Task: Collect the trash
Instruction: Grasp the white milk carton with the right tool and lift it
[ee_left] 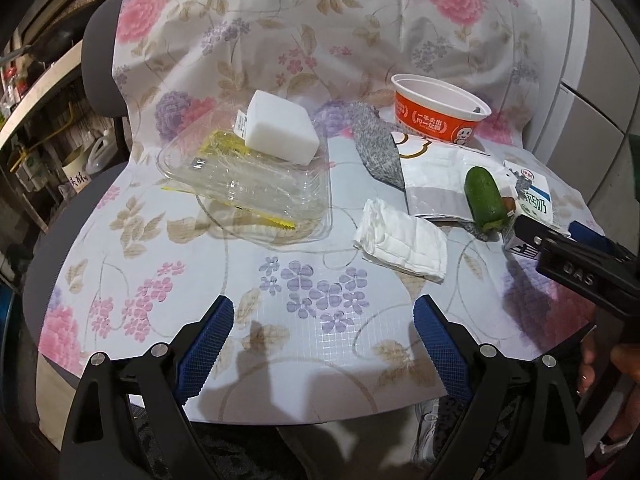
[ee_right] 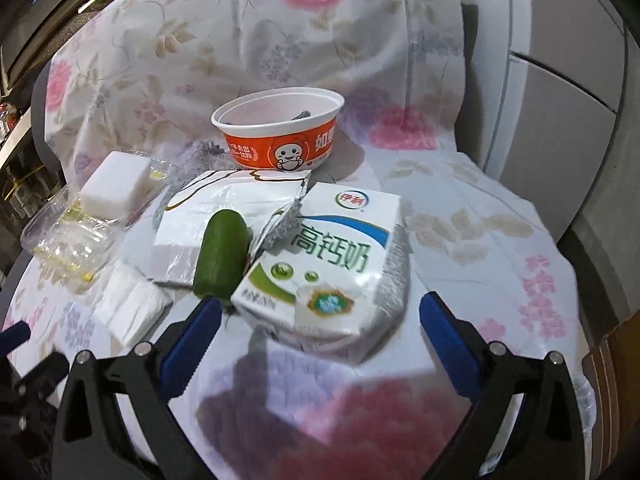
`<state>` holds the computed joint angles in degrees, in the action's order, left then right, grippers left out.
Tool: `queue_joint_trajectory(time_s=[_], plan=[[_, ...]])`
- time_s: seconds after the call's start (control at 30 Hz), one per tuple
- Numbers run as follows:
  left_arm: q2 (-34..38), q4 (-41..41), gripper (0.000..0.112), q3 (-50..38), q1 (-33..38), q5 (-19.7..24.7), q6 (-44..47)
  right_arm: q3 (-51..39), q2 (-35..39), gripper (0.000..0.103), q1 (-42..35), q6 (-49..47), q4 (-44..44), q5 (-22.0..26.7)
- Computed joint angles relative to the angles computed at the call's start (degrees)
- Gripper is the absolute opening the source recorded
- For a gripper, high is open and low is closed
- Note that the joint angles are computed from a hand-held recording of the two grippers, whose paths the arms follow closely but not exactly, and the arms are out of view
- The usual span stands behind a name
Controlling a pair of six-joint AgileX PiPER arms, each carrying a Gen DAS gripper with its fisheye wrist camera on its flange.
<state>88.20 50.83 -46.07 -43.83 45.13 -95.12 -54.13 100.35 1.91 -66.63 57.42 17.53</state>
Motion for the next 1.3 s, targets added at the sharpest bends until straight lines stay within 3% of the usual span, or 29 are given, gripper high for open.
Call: queue_joint_trajectory(time_s=[0.07,0.17,0.23,0.4,0.53,0.63,0.67,0.73,1.0,1.2,1.3], plan=[[0.3,0.0,0.091,-0.2,0.2,-0.6,0.2,-0.8,0.8,0.097,1.3,7.6,-7.8,-2.2],[0.6,0.1,0.091,-0.4,-0.2,-1.0,0.4,0.4,-1.3,0.097,-0.1,11.1,-11.5,-2.6],[0.9,0.2,0.091,-0.5,-0.3,-1.5,0.7,0.9,-2.1,0.092,-1.6,7.8,-10.0,-1.9],[2.2,-0.3,0.091,-1.5,-0.8,-1.6,0.7,-1.2,0.8,0.093,-4.9,-4.7,0.1,3.4],[3.0,-0.2,0.091,-2.4,-1.7,-0.6,0.7,-4.1,3.9,0.096,-3.3,1.8,-5.3,2.9],[3.6,-0.4,0.091,-3.2,-1.6,-0.5,0.9,-4.4,4.0,0.095,-3.8,0.9,-2.7,3.7],[3.9,-0.4,0.091,-3.4,-1.6,-0.5,1.0,-4.3,3.8,0.094,-3.9,0.8,-2.5,3.5],[4.3,-0.3,0.091,-4.0,-1.9,-0.4,1.2,-4.2,3.4,0.081,-4.4,2.0,-4.0,3.4],[6.8,0.3,0.091,-7.2,-4.1,-1.2,2.1,-0.4,-2.3,0.075,-9.8,-4.7,-2.0,7.0],[10.4,0.8,0.091,-11.7,-5.3,-2.3,4.0,-0.6,-2.2,0.075,-13.9,-10.1,0.6,10.7],[12.1,0.6,0.091,-14.2,-5.3,-2.7,5.6,-2.0,-1.2,0.074,-14.1,-9.3,-2.3,12.1]])
